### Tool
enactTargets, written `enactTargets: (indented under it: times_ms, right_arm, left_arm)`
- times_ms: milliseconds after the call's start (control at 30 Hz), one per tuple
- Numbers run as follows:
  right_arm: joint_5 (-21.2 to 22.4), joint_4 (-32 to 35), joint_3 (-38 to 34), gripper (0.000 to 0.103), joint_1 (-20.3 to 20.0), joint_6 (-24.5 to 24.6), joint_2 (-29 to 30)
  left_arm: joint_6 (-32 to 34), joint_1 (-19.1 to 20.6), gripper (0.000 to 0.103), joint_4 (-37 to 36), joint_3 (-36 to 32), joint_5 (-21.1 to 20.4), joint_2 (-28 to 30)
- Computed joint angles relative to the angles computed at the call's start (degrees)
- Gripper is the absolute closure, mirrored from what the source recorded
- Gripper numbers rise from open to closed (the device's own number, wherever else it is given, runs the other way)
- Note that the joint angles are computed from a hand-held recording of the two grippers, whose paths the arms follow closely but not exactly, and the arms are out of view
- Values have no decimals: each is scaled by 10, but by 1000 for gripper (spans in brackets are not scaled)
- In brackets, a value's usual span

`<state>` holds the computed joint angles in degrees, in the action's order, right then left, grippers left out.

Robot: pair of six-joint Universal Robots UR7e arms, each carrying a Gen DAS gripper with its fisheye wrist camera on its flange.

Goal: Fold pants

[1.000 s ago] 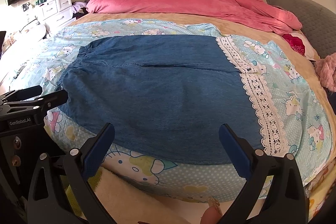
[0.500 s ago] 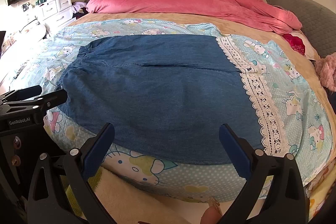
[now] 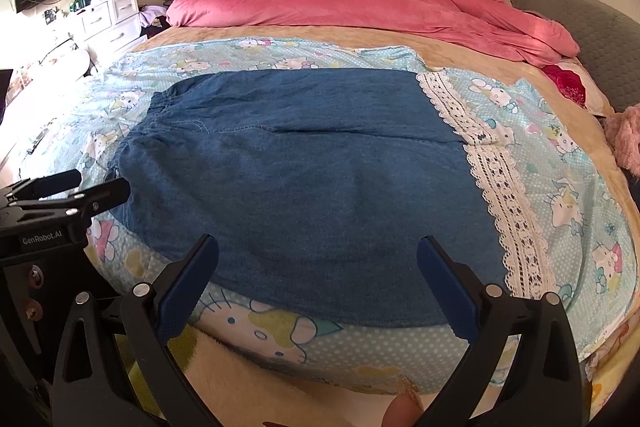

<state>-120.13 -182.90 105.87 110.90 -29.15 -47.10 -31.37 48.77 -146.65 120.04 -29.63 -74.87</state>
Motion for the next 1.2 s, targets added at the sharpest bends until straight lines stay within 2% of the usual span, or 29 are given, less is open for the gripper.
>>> enactTargets:
  times_ms: [200, 400, 600, 733, 900, 967, 1033, 1200]
  right_arm:
    - [18, 24, -42, 4, 1, -8, 20]
    - [34, 94, -113, 4, -2, 10, 52]
    - [46, 150, -199, 4, -3, 5, 99]
    - [50, 179, -272, 4, -4, -19, 139]
    - [87, 279, -375, 4, -10, 11, 183]
    - [89, 297, -408, 4, -10, 6, 202]
    - [84, 323, -456, 4, -8, -7, 230]
    - [59, 405, -610, 4, -5, -56, 321]
  left_arm:
    - [9, 17, 9, -2, -19, 3, 7]
    - [24, 41, 9, 2, -49, 2, 14]
    - [54, 71, 9, 4, -95, -2, 31]
    - [72, 93, 9, 3, -127, 0, 43]
    - [85, 120, 9, 15, -170, -4, 59]
    - [87, 130, 9, 22, -188, -9, 64]
    - [100, 142, 9, 23, -212, -22, 74]
    - [108, 175, 9, 53, -273, -24, 103]
